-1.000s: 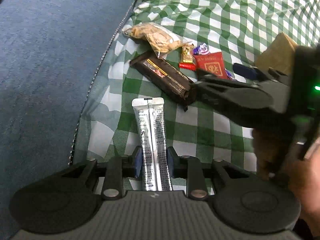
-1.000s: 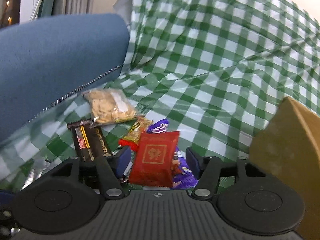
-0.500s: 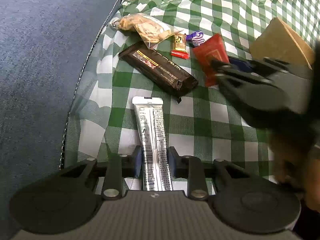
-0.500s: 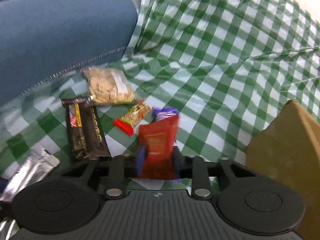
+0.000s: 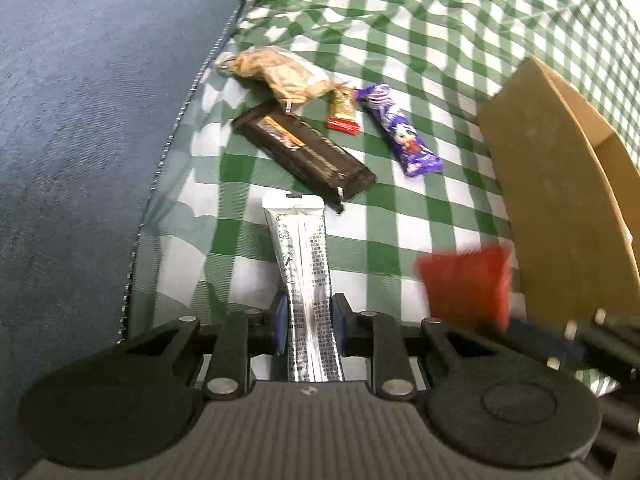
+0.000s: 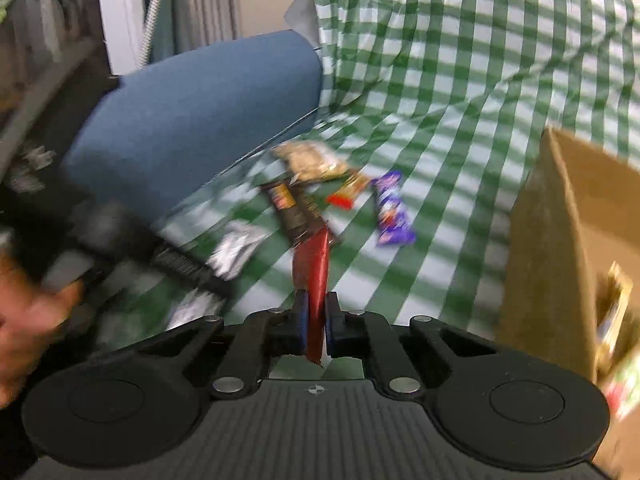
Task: Organize snacks
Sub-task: 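Grasp the silver stick pack with left tool while right tool grasps the red square pack, then hold the silver stick pack and red square pack, adjusting grips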
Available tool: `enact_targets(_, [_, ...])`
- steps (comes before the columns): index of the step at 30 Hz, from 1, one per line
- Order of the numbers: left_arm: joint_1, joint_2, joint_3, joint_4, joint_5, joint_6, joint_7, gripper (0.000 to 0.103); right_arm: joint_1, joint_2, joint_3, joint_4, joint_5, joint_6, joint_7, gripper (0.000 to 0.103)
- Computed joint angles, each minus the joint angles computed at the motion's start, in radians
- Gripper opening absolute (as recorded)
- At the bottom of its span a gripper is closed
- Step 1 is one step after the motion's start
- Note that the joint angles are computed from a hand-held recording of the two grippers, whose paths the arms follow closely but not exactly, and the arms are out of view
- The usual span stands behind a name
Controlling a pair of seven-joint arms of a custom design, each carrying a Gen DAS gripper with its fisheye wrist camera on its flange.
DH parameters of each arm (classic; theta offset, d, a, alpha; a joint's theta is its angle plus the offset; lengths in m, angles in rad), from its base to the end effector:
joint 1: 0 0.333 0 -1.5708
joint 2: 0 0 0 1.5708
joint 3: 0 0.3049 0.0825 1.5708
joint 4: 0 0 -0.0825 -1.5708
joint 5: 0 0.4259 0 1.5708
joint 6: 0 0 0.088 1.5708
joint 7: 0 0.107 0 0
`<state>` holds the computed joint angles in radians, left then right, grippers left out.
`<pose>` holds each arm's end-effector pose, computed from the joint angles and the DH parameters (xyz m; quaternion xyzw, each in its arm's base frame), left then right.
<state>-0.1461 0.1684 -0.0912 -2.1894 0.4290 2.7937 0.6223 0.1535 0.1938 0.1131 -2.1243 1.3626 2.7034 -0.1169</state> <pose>0.5920 -0.1624 0.3143 -0.7941 0.5592 -0.1885 0.1458 0.5988 0.1281 0.3013 -0.8411 0.3570 -0.1152 0.3896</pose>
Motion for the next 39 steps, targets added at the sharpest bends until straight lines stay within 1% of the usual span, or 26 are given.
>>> enact_targets(2, [-0.002, 0.007, -0.001, 0.006, 0.005, 0.001, 0.012, 0.026, -0.010, -0.030, -0.015, -0.034, -0.074, -0.075, 0.080, 0.008])
enact_targets(3, [-0.003, 0.009, -0.001, 0.009, 0.008, 0.000, 0.015, 0.026, -0.015, -0.039, -0.020, -0.045, -0.080, -0.097, 0.089, 0.009])
enact_targets(4, [-0.006, 0.010, 0.001, 0.009, 0.012, 0.001, 0.011, 0.027, -0.015, -0.048, -0.022, -0.060, -0.076, -0.095, 0.086, 0.009])
enact_targets(6, [-0.007, 0.008, 0.002, 0.007, 0.013, 0.005, 0.007, 0.028, -0.005, -0.054, -0.021, -0.085, -0.054, -0.043, 0.063, 0.015])
enact_targets(7, [-0.005, 0.007, 0.001, 0.005, 0.008, 0.007, 0.012, 0.032, -0.005, -0.053, -0.021, -0.092, -0.037, -0.033, 0.041, 0.022])
enact_targets(8, [-0.004, 0.005, 0.000, 0.003, 0.006, 0.010, 0.017, 0.036, -0.006, -0.052, -0.021, -0.097, -0.009, -0.032, 0.008, 0.034])
enact_targets(9, [-0.005, 0.004, -0.001, 0.003, 0.006, 0.008, 0.022, 0.037, -0.006, -0.051, -0.020, -0.103, 0.017, -0.026, -0.027, 0.040])
enact_targets(10, [-0.006, 0.004, -0.002, 0.004, 0.006, 0.003, 0.029, 0.037, 0.001, -0.047, -0.021, -0.104, 0.009, -0.008, -0.032, 0.049])
enact_targets(11, [-0.006, 0.006, -0.004, 0.008, 0.005, -0.006, 0.038, 0.038, 0.005, -0.044, -0.021, -0.105, 0.000, 0.002, -0.032, 0.050])
enact_targets(12, [-0.009, 0.010, -0.004, 0.015, 0.008, -0.021, 0.041, 0.038, 0.002, -0.046, -0.021, -0.106, 0.010, -0.014, -0.050, 0.053])
enact_targets(13, [-0.009, 0.014, -0.005, 0.021, 0.007, -0.033, 0.049, 0.039, 0.001, -0.048, -0.021, -0.108, 0.011, -0.026, -0.057, 0.061])
enact_targets(14, [-0.006, 0.020, -0.006, 0.027, 0.002, -0.041, 0.064, 0.039, 0.003, -0.047, -0.023, -0.109, -0.002, -0.025, -0.054, 0.068])
enact_targets(17, [-0.002, 0.036, -0.014, 0.047, -0.024, -0.071, 0.111, 0.039, 0.011, -0.031, -0.021, -0.107, -0.046, -0.010, -0.054, 0.069])
enact_targets(20, [-0.006, 0.054, -0.017, 0.071, -0.040, -0.101, 0.146, 0.039, 0.018, -0.008, -0.014, -0.099, -0.112, 0.008, -0.020, 0.069])
enact_targets(23, [-0.017, 0.070, -0.014, 0.092, -0.034, -0.128, 0.163, 0.040, 0.024, 0.011, 0.000, -0.100, -0.171, 0.060, 0.008, 0.069])
enact_targets(25, [-0.025, 0.076, -0.011, 0.101, -0.025, -0.140, 0.164, 0.041, 0.013, 0.012, 0.010, -0.097, -0.174, 0.057, 0.015, 0.068])
enact_targets(26, [-0.028, 0.078, -0.010, 0.104, -0.021, -0.144, 0.163, 0.041, 0.007, 0.013, 0.011, -0.095, -0.182, 0.050, 0.025, 0.066])
enact_targets(27, [-0.030, 0.079, -0.008, 0.105, -0.018, -0.146, 0.162, 0.041, 0.002, 0.012, 0.013, -0.094, -0.184, 0.044, 0.029, 0.064])
enact_targets(28, [-0.031, 0.081, -0.007, 0.108, -0.016, -0.148, 0.158, 0.041, -0.003, 0.012, 0.014, -0.093, -0.184, 0.037, 0.030, 0.055])
enact_targets(30, [-0.034, 0.082, -0.005, 0.109, -0.011, -0.150, 0.150, 0.038, -0.011, 0.008, 0.014, -0.091, -0.188, 0.022, 0.033, 0.050])
enact_targets(31, [-0.037, 0.082, -0.002, 0.111, -0.003, -0.156, 0.143, 0.034, -0.013, 0.007, 0.016, -0.092, -0.181, 0.024, 0.027, 0.046])
enact_targets(32, [-0.039, 0.081, 0.000, 0.110, 0.004, -0.155, 0.136, 0.030, -0.014, 0.005, 0.017, -0.092, -0.170, 0.028, 0.017, 0.045])
enact_targets(34, [-0.043, 0.078, 0.004, 0.107, 0.023, -0.151, 0.119, 0.026, -0.020, 0.000, 0.021, -0.091, -0.125, 0.033, -0.014, 0.045])
enact_targets(36, [-0.046, 0.070, 0.009, 0.096, 0.048, -0.134, 0.096, 0.026, -0.023, -0.004, 0.018, -0.085, -0.083, 0.027, -0.029, 0.045])
enact_targets(39, [-0.039, 0.057, 0.008, 0.076, 0.059, -0.093, 0.083, 0.026, -0.020, -0.001, 0.005, -0.075, -0.080, 0.021, -0.003, 0.045])
